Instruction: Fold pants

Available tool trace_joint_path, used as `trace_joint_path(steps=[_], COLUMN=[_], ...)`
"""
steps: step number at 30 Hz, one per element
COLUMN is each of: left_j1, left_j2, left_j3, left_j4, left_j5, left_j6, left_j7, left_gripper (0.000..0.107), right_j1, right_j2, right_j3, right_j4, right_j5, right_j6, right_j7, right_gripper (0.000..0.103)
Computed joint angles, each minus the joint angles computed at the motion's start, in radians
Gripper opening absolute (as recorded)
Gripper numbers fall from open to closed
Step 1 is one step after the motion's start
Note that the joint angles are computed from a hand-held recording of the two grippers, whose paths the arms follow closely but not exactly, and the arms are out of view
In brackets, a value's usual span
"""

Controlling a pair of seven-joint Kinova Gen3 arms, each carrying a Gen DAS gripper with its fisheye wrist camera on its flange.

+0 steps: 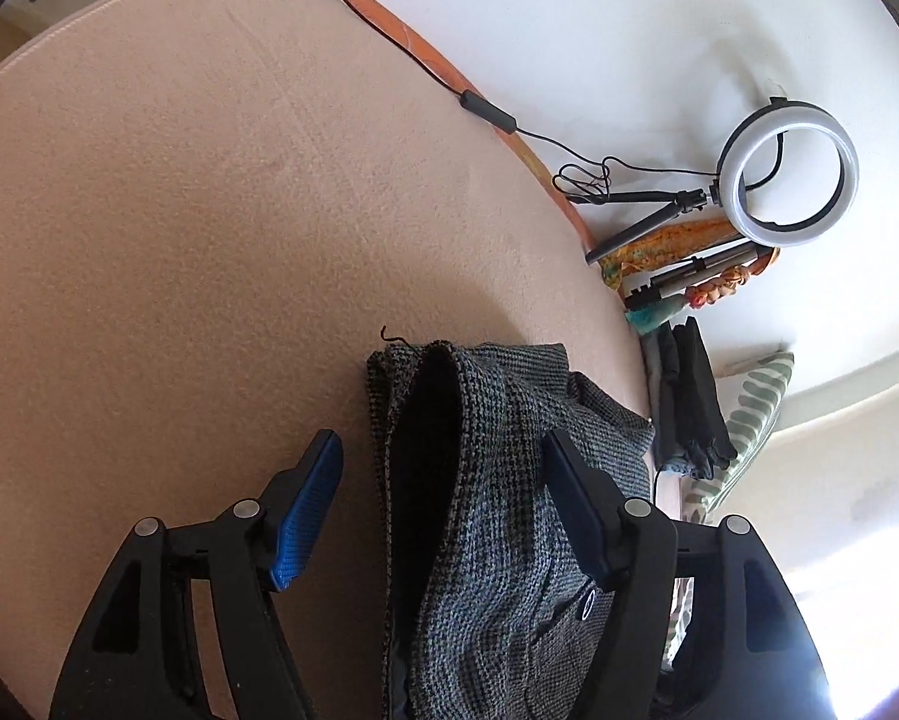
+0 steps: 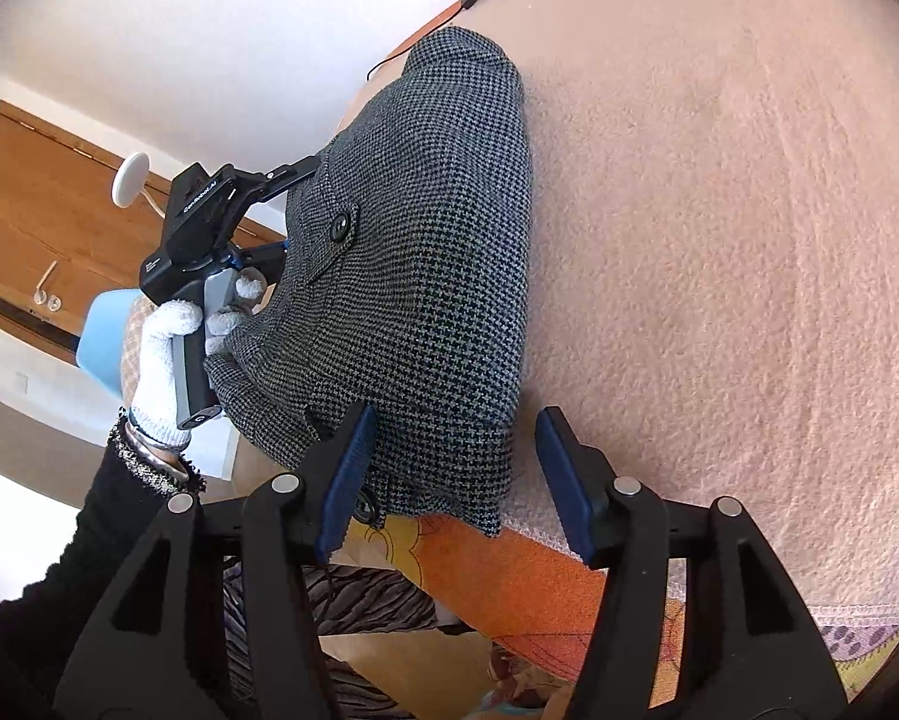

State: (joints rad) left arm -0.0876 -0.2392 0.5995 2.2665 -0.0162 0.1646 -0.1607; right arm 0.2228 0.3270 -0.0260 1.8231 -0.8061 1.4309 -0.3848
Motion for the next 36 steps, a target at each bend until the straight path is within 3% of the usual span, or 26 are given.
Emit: trace_joint_path(steps=[8,10,14,17,19,25,31,36], left_j1=[0.044,0.091,0.088,0.011,-0.066,-0.255,-0.222,-0.176], left_j2=[0.053,0.072,0.088,0.086,0.087,0.126,0.139,0.165], left_j3=[-0.068,-0.116,-0.115,-0.034,0.057,0.329,0.379,0.441], left_j4=[0.002,0.009,0.005,-0.025,-0.063,-0.181,-0.216,-0.273], left_j5=[0.015,0.038,0.068,-0.017,-0.098,-0.342,-0.549,-0.706], left_j6=[-0.060,-0.093,-0.110,-0.058,0.007,0.221,0.325,0.481], left_j7=[-0.051,-0.084,-0.130,-0.066,0.000,0.142,0.319,0.427], left_gripper=[0.068,0.068,0.067,0.066,0.065,0.047,0.036,0.026], right_j1=[0.009,0.006,-0.002,-0.002,-0.004,-0.051,-0.115,-0.162], right_j2=[0.016,0.004,0.007,0.001,-0.007,-0.066,-0.165,-0.262], right_j3=[-0.006,-0.006,-0.004,-0.001,0.000,-0.004,-0.009,0.003], right_j4=[0.017,0.031,0.049,0.063,0.072,0.110,0.153,0.188], right_j5=[-0.027,-0.028,-0.047,-0.050,-0.052,-0.070,-0.069,-0.062], right_j6=[0.034,0.035,0.039,0.040,0.033,-0.034,-0.128,-0.206], right_j7=[0.024,0.028,0.020,0.027,0.033,0.008,0.002,0.048], right_gripper=[0.059,0.059,0.059,0.059,0.060,0.053,0.031,0.025])
